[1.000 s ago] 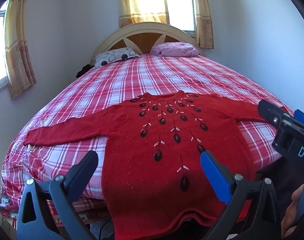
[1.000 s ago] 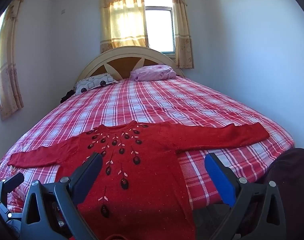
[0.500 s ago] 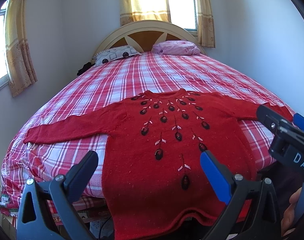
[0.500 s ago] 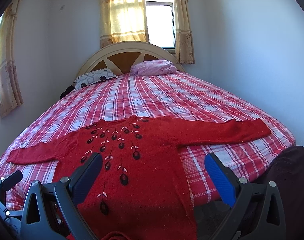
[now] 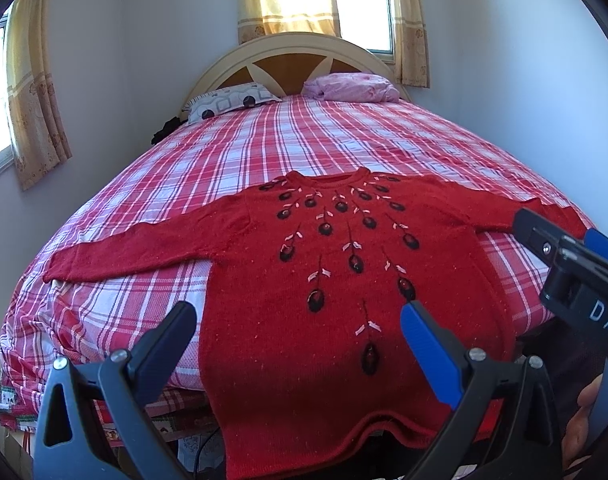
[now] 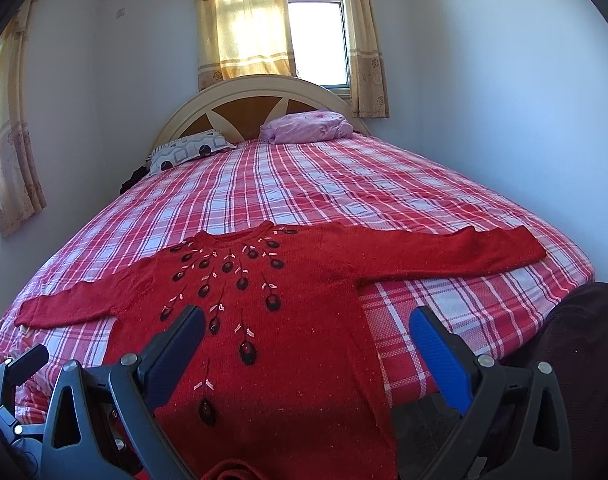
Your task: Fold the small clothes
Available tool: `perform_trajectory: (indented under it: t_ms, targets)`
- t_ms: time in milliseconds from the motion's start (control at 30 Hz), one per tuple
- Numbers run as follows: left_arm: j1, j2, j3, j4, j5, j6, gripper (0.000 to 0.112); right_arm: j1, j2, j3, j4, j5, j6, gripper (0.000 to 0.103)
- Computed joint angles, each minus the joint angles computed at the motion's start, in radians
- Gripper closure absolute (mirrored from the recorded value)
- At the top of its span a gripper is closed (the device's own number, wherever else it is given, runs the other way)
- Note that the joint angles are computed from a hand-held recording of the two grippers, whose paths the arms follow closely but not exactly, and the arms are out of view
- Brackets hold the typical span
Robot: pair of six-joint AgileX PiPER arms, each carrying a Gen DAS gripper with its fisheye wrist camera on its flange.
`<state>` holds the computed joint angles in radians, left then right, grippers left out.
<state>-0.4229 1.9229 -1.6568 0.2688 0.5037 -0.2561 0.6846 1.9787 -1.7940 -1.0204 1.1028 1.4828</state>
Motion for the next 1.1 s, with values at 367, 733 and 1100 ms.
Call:
perform_trajectory:
  t_ms: [367, 733, 1100]
  targets:
    - [0.001, 0.060, -0.066, 0.022, 0.012, -0.005, 0.009, -0.070, -0.025, 0.081, 0.016, -0.054, 0.041, 0.001]
    - [0.084, 0.295, -0.431, -0.323, 0.267, 0.241, 0.009, -0.595, -0.276, 0.510, 0.067, -0.379, 0.285, 0.002]
    - [0.084, 0.506, -0.819, -0.353, 0.507, 0.167, 0.009, -1.186, -0.082, 0.318, 0.735, -0.556, -0.461, 0.028]
